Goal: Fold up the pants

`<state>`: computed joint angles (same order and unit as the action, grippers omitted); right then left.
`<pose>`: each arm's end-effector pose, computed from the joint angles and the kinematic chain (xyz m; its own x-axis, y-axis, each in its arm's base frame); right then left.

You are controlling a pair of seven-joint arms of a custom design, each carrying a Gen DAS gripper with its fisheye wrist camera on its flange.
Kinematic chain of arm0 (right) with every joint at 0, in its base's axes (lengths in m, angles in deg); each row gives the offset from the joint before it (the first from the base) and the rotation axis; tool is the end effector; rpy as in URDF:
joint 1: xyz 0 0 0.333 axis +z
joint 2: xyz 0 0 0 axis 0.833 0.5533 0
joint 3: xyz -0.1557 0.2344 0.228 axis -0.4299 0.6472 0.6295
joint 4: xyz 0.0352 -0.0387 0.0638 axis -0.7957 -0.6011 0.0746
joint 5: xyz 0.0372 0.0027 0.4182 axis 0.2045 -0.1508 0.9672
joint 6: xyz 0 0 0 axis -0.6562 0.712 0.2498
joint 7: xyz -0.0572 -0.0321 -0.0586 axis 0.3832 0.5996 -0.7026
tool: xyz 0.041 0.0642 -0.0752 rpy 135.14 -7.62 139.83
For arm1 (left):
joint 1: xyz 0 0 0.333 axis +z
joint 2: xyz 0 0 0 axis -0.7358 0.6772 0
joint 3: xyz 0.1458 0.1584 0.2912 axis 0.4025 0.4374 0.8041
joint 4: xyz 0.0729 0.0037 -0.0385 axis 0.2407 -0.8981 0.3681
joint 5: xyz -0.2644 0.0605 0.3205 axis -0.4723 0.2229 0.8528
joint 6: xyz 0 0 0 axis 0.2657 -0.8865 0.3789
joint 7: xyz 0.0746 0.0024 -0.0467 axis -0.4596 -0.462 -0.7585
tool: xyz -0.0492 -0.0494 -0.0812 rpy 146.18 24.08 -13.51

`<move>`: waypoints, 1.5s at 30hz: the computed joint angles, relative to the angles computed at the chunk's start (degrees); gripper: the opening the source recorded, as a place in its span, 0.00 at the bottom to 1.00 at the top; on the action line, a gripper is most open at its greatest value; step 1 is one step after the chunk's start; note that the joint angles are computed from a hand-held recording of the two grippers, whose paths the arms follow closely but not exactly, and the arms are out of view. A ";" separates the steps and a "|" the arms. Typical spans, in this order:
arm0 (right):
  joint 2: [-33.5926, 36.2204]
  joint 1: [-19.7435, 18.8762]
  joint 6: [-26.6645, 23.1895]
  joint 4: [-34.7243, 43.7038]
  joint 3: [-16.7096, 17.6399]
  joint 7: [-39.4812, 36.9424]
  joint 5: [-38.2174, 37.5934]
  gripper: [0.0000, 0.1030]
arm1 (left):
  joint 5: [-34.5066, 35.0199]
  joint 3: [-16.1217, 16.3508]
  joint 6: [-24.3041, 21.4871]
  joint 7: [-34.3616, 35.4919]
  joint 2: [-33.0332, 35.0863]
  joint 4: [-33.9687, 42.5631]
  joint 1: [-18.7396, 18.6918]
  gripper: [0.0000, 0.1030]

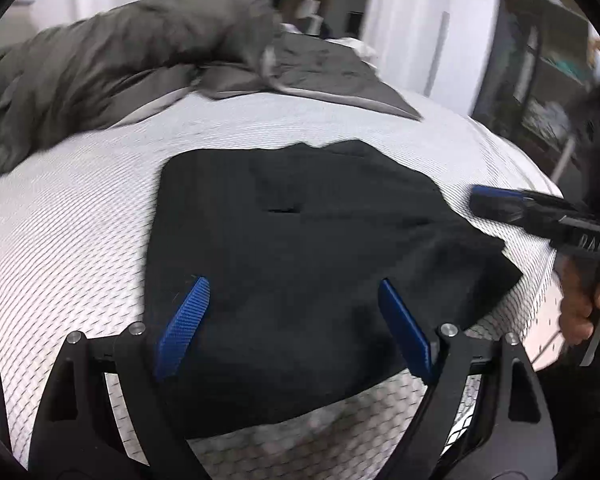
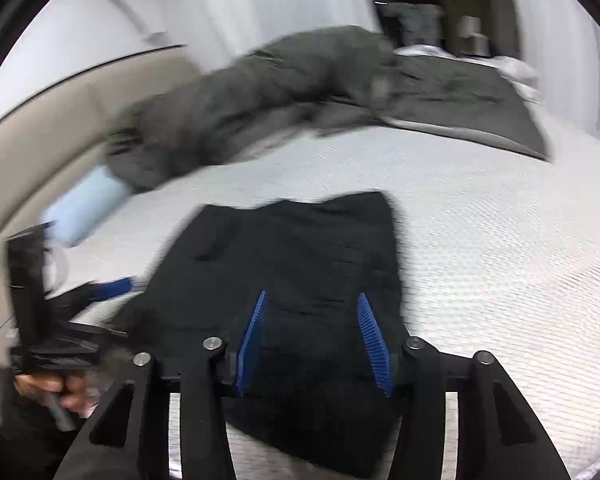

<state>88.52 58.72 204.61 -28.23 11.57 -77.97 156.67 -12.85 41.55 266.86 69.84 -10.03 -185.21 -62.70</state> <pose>0.7408 0.1765 0.2968 0.6567 -0.7228 -0.2151 -0.5685 -0.2871 -0.7710 0.5938 -0.1031 0.2708 0.0140 -0.9941 0.1078 -0.6319 -0.0924 -0.7696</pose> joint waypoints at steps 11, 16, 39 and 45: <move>4.76 4.23 0.32 2.68 -4.60 15.36 -24.49 0.16 | -0.33 1.06 -1.65 1.83 1.24 -0.93 1.15 0.91; 5.57 -0.54 2.42 3.30 1.88 12.64 -22.46 0.25 | 1.21 -0.35 2.11 -1.75 -1.01 -3.60 3.64 0.90; 9.43 1.82 2.39 10.27 2.39 25.84 -36.83 0.26 | 21.04 -7.03 2.41 -11.26 -0.73 0.15 16.08 0.47; 15.39 12.09 -5.33 22.38 -8.00 36.43 -45.93 0.26 | 25.77 -7.30 -14.58 -11.62 4.01 13.13 16.25 0.46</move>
<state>103.92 70.81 199.28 -5.85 3.57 -41.54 110.74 12.92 34.25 252.29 58.22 -6.02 -172.08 -46.45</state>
